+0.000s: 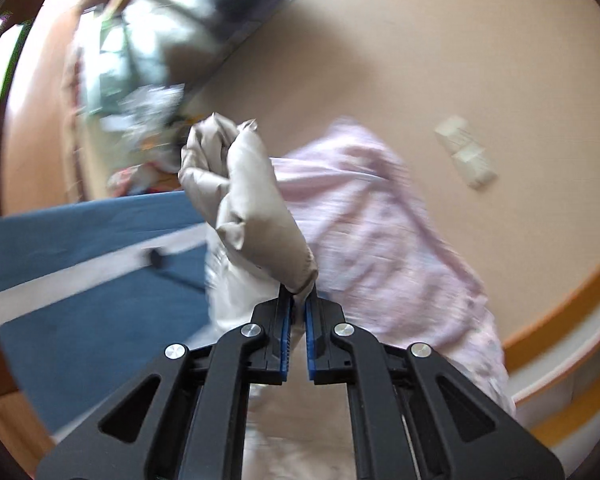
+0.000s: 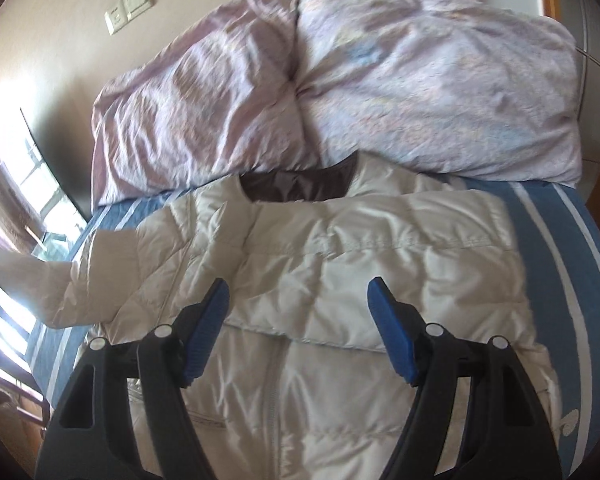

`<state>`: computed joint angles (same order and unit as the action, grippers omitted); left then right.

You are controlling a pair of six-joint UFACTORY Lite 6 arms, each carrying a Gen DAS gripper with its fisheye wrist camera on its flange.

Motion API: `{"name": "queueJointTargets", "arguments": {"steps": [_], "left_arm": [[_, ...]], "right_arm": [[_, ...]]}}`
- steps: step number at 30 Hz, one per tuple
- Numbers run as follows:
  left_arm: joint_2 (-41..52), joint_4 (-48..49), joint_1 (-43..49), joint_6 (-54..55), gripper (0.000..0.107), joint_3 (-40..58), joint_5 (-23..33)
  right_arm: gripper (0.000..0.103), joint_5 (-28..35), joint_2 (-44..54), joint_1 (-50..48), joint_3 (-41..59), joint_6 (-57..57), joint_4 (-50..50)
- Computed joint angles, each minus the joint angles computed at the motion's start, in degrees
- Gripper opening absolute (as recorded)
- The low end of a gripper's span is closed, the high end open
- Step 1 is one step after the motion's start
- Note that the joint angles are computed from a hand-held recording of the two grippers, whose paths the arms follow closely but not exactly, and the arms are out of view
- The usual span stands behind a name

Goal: Fold large clothes

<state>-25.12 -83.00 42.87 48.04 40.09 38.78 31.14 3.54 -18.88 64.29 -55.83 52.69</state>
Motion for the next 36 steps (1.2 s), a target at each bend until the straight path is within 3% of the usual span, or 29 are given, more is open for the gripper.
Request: {"name": "queueJointTargets", "arguments": {"steps": [6,13,18,26,28,30,32,34,36], "left_arm": [[2.1,-2.1,-27.7,-2.1,0.005,7.8,-11.1],[16.2,-18.2,-51.9,14.3,0.005,15.4,-15.7],[27.7,-20.5,-62.2,18.3,0.005,22.0,-17.0],[44.1,-9.1,-67.1,6.9,0.008,34.2,-16.3],[47.1,-7.6,-66.1,5.5,0.026,36.2,-12.5],[45.6,-9.6,-65.2,6.9,0.074,34.3,-9.8],[40.6,-14.5,-63.9,12.3,0.091,29.7,-8.6],[35.1,-13.8,-62.8,13.0,0.093,27.0,-9.5],[28.0,-8.2,-61.7,10.5,0.098,23.1,-14.1]], "right_arm": [[0.073,2.5,3.6,-5.2,2.7,-1.8,1.9],[0.073,2.2,5.6,-8.0,3.8,-2.4,1.6],[0.073,2.2,7.6,-9.0,4.5,-2.7,1.9],[0.073,2.3,9.2,-8.6,4.8,-2.9,2.7],[0.073,2.5,9.6,-8.5,5.0,-2.6,2.4],[0.073,3.4,10.4,-8.8,5.8,-2.3,2.3],[0.073,5.0,11.5,-9.3,6.9,-1.9,2.7],[0.073,8.6,13.4,-10.3,8.8,-1.7,3.7],[0.071,13.4,16.3,-11.0,11.7,-1.0,4.4]]}}
